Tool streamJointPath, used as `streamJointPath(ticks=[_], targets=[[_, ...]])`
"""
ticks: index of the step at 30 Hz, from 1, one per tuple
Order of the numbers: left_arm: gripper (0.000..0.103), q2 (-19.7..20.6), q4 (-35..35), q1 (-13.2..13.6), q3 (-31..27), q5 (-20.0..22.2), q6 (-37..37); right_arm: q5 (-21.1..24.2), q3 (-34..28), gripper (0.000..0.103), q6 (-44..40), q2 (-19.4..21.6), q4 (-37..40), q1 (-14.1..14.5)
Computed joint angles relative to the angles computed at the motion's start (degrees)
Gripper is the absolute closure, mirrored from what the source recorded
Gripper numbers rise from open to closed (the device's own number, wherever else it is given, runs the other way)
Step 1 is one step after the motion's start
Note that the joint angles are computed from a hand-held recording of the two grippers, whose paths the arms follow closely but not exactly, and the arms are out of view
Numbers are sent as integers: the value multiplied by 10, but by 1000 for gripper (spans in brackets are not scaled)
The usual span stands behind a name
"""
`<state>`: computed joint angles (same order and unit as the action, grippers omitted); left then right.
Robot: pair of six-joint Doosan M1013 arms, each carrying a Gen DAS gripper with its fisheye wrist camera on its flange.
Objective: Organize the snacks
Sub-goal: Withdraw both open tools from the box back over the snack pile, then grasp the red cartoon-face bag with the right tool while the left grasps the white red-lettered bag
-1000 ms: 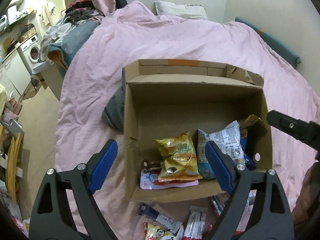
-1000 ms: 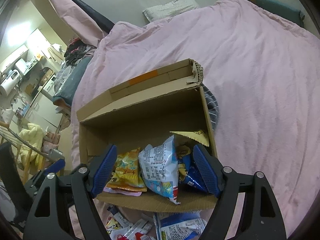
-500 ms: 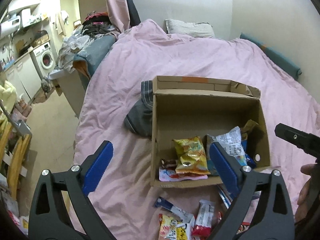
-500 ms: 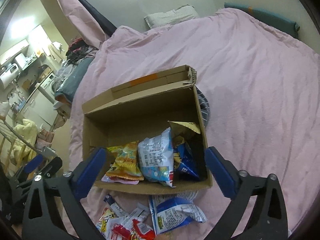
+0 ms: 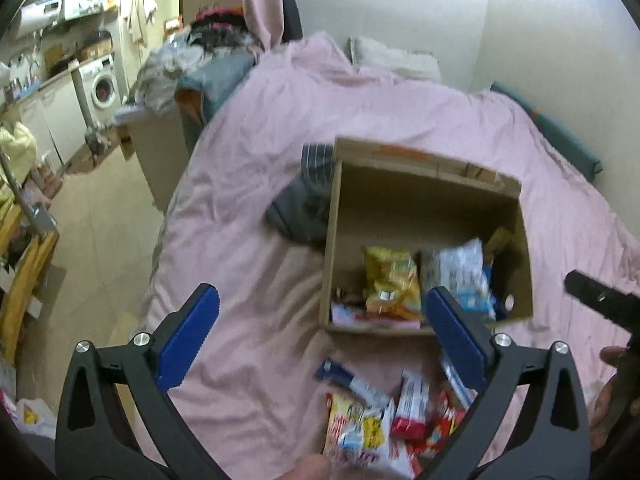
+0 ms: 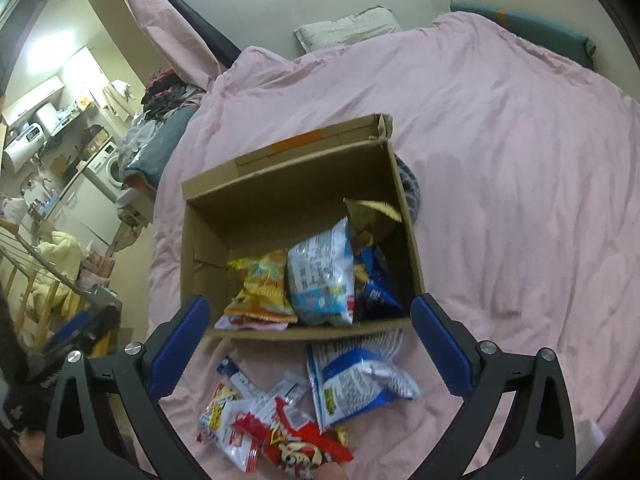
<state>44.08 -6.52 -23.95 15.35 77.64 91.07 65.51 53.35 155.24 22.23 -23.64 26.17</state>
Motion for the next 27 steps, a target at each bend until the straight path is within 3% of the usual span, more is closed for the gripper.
streamJointPath(ticks=[5, 12, 15, 19, 27], targets=[[1, -28, -8, 7, 67, 10, 6, 0, 17, 0, 12, -9, -4, 13], [0, -87, 33, 2, 195, -65, 38, 11, 41, 0, 26, -20, 3, 26], [0, -98, 27, 3, 220, -79, 43, 21, 49, 0, 32, -23, 1, 30], [0, -92, 21, 0, 209, -44, 60, 12, 66, 0, 45, -33, 6, 30], [0, -90, 1, -2, 214, -14, 72, -4, 94, 0, 73, -41, 62, 21]])
